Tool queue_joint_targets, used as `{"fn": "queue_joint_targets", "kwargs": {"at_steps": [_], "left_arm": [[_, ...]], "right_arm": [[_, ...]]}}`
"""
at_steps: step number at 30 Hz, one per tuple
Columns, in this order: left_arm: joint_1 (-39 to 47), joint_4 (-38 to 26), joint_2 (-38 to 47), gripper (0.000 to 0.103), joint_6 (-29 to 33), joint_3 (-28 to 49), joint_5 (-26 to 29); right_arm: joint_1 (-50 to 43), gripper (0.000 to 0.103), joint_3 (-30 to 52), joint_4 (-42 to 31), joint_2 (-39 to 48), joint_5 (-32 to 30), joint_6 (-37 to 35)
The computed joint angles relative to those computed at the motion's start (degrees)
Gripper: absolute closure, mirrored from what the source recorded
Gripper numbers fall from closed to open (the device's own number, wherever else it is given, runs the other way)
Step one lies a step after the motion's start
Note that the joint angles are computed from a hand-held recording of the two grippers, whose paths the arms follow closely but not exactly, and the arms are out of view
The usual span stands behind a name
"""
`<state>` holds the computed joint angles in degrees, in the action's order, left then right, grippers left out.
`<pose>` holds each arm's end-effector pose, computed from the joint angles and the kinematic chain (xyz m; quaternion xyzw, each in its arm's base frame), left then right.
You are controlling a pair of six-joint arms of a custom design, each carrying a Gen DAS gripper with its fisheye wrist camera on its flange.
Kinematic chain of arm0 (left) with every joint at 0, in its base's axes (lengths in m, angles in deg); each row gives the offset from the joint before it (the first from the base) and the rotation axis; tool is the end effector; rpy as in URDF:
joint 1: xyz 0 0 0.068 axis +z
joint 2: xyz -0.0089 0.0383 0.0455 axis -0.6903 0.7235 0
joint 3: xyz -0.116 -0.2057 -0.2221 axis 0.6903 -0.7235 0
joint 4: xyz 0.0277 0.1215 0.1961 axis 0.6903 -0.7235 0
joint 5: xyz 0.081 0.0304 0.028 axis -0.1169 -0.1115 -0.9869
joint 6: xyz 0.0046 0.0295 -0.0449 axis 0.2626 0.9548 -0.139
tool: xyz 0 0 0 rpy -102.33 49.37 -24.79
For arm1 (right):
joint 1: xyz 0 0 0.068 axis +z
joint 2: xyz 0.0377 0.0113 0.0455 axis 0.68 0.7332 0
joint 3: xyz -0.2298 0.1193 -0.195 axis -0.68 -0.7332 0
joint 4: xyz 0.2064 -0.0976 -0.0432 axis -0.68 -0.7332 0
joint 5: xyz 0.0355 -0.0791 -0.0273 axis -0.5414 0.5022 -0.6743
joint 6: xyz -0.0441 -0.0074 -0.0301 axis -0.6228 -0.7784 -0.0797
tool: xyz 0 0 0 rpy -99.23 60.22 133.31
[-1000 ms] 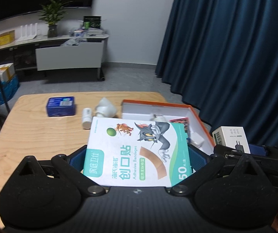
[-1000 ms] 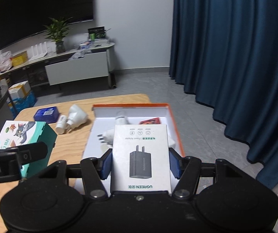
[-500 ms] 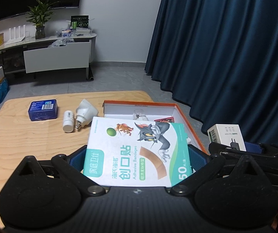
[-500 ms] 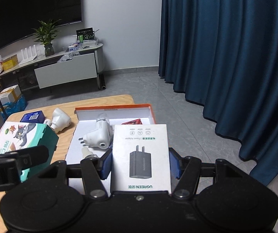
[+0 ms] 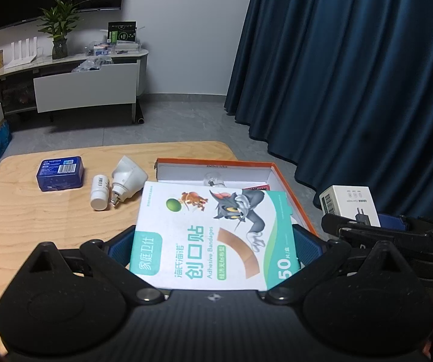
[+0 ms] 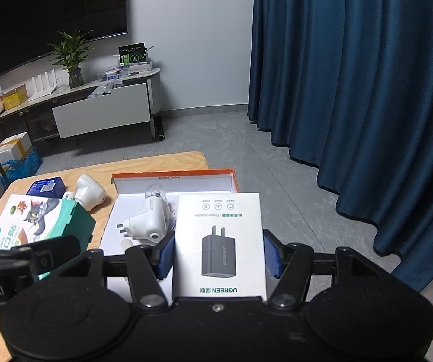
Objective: Organize rigid objects
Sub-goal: 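Carry the bandage box and charger box over the orange-rimmed box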
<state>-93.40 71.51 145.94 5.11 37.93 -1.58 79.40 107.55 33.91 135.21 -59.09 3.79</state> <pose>0.2146 -0.2241 0.1899 -0.0255 0.8959 -0.0714 0.4378 0.2598 0.1741 0.2182 -0.0271 0.8941 0.0257 0.4464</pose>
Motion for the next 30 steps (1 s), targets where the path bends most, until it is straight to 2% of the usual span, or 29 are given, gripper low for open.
{"fn": "queue_joint_targets", "kwargs": {"at_steps": [9, 30], "left_arm": [[0.9, -0.6, 0.9, 0.000, 0.5, 1.5, 0.6], [2.4, -1.2, 2.5, 0.000, 1.5, 3.4, 2.0]], "right_arm": [[-1.1, 0.033, 4.3, -1.6, 2.4, -1.5, -1.0], [-3.1, 0.033, 6.9, -1.8, 5.1, -3.6, -1.9]]}}
